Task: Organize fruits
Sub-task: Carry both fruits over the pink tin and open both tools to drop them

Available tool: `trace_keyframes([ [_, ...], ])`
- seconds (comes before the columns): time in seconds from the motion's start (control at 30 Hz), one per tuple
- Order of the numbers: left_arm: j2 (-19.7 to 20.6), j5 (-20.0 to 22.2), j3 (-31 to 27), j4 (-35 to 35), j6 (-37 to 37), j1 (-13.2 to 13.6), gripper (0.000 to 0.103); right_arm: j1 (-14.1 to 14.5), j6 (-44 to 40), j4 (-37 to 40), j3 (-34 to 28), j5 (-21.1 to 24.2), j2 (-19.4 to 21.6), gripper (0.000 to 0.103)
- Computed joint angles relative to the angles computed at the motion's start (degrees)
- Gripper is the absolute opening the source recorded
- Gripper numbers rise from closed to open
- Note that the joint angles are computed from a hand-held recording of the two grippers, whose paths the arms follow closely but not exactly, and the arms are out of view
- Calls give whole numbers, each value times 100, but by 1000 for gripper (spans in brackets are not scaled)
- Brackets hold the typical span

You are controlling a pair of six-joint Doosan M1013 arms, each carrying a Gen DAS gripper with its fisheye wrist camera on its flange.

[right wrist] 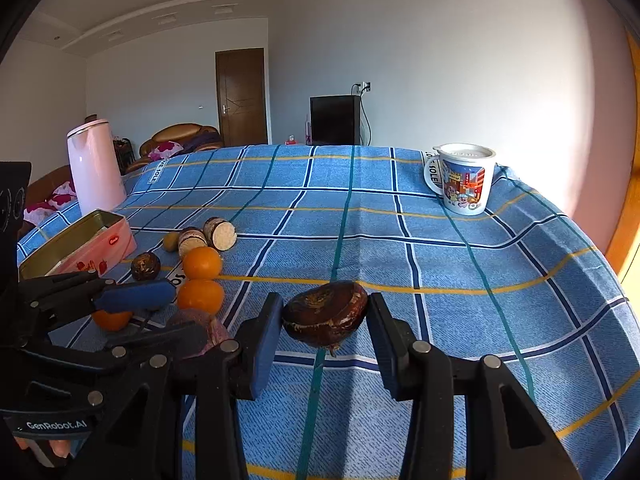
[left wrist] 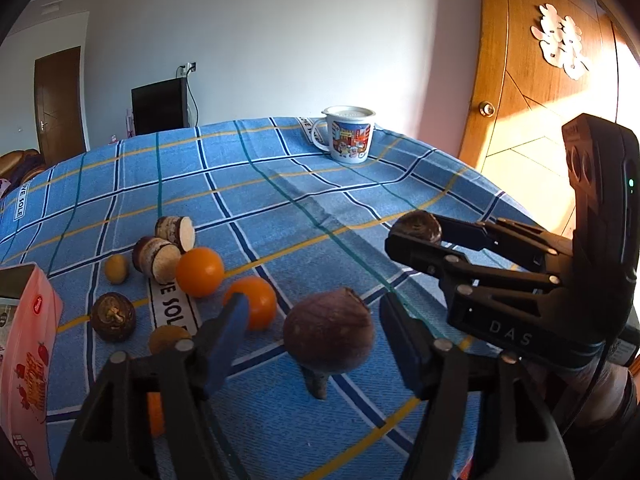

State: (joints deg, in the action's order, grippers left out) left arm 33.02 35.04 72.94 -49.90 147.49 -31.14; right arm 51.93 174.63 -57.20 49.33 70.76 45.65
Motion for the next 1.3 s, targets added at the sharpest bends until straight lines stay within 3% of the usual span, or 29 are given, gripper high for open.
trace_keyframes([
  [0.1,64,169,-127,440,-282,-43,70,6,138,-10,134,-37,-60,45],
  [0.2,151,430,-296,873,-592,-83,55,6,206,-11,197,-98,-83,45],
  [0.3,162,521,-305,709,-531,-48,54,7,251,-12,214,-164,-80,45],
  [0.57,-112,-154,76,-278,177,134,54,54,49,-226,-58,-458,21,45],
  [1.0,-394,-1297,413,-1168,635,551,54,-26,-1309,128,-1624,-1018,739,45],
  [1.2,-442,-1659,492,-1285,595,732,54,-86,-2172,602,-2742,-1122,1286,45],
  [1.3,-438,-1780,491,-1119,373,794,54,-105,-2794,944,-3682,-940,1743,45],
])
